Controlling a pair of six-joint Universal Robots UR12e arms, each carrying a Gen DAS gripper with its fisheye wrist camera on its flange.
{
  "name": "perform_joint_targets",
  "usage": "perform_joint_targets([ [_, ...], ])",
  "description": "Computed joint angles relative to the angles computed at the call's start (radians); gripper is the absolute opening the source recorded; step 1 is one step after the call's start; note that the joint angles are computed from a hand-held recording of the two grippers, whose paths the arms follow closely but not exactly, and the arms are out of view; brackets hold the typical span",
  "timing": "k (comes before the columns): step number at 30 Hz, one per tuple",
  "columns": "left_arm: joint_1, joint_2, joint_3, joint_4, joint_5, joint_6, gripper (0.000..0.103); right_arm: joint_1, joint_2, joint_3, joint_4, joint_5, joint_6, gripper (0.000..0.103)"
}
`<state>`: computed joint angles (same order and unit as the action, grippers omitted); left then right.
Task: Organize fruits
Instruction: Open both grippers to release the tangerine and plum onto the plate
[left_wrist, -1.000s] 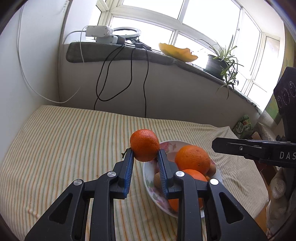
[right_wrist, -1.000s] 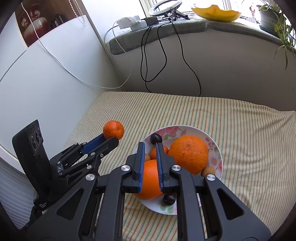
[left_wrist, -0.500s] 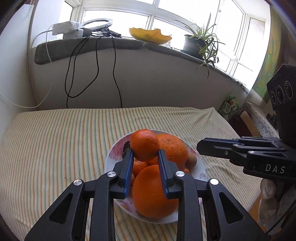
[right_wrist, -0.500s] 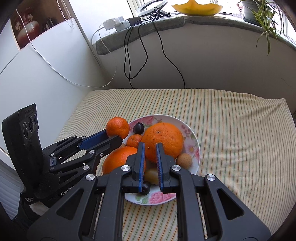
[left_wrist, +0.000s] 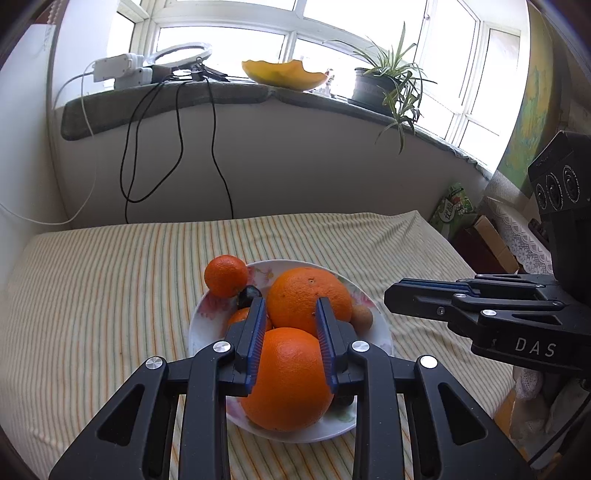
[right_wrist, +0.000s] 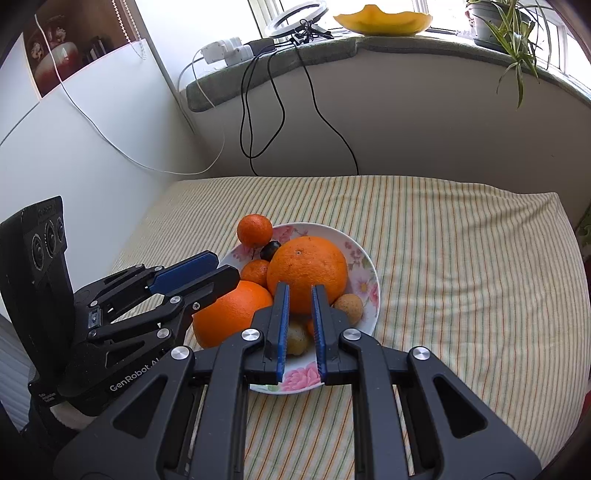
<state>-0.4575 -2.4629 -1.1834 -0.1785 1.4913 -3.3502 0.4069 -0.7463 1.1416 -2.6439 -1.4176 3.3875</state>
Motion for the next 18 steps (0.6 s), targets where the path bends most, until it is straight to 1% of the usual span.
perform_joint_targets([
  [7, -0.003, 0.015, -0.024, 0.023, 0.019, 0.009, 0.026, 0.005, -0.009, 0.015, -0.010, -0.024, -0.005, 0.013],
  [8, -0.003, 0.018, -0.029, 0.030, 0.024, 0.012, 0.026, 0.006, -0.011, 0.018, -0.013, -0.027, -0.007, 0.017],
  [9, -0.005, 0.021, -0.034, 0.036, 0.030, 0.016, 0.026, 0.007, -0.012, 0.021, -0.018, -0.033, -0.010, 0.026],
  [10, -0.005, 0.024, -0.039, 0.041, 0.033, 0.017, 0.026, 0.009, -0.014, 0.024, -0.023, -0.043, -0.011, 0.032],
  [11, -0.006, 0.028, -0.045, 0.046, 0.035, 0.017, 0.029, 0.011, -0.016, 0.029, -0.033, -0.053, -0.012, 0.046],
  [12, -0.006, 0.032, -0.052, 0.052, 0.038, 0.017, 0.031, 0.013, -0.018, 0.034, -0.044, -0.062, -0.013, 0.055],
  [14, -0.008, 0.040, -0.065, 0.069, 0.052, 0.015, 0.040, 0.016, -0.024, 0.045, -0.065, -0.083, -0.017, 0.061],
  [15, -0.008, 0.044, -0.074, 0.078, 0.058, 0.012, 0.041, 0.017, -0.027, 0.049, -0.072, -0.088, -0.020, 0.064],
  [16, -0.008, 0.049, -0.084, 0.087, 0.062, 0.008, 0.044, 0.018, -0.030, 0.055, -0.080, -0.091, -0.021, 0.065],
  [17, -0.008, 0.054, -0.092, 0.095, 0.067, 0.003, 0.050, 0.019, -0.033, 0.060, -0.086, -0.094, -0.021, 0.069],
  [18, -0.008, 0.059, -0.101, 0.102, 0.073, -0.002, 0.054, 0.020, -0.036, 0.066, -0.096, -0.100, -0.022, 0.072],
])
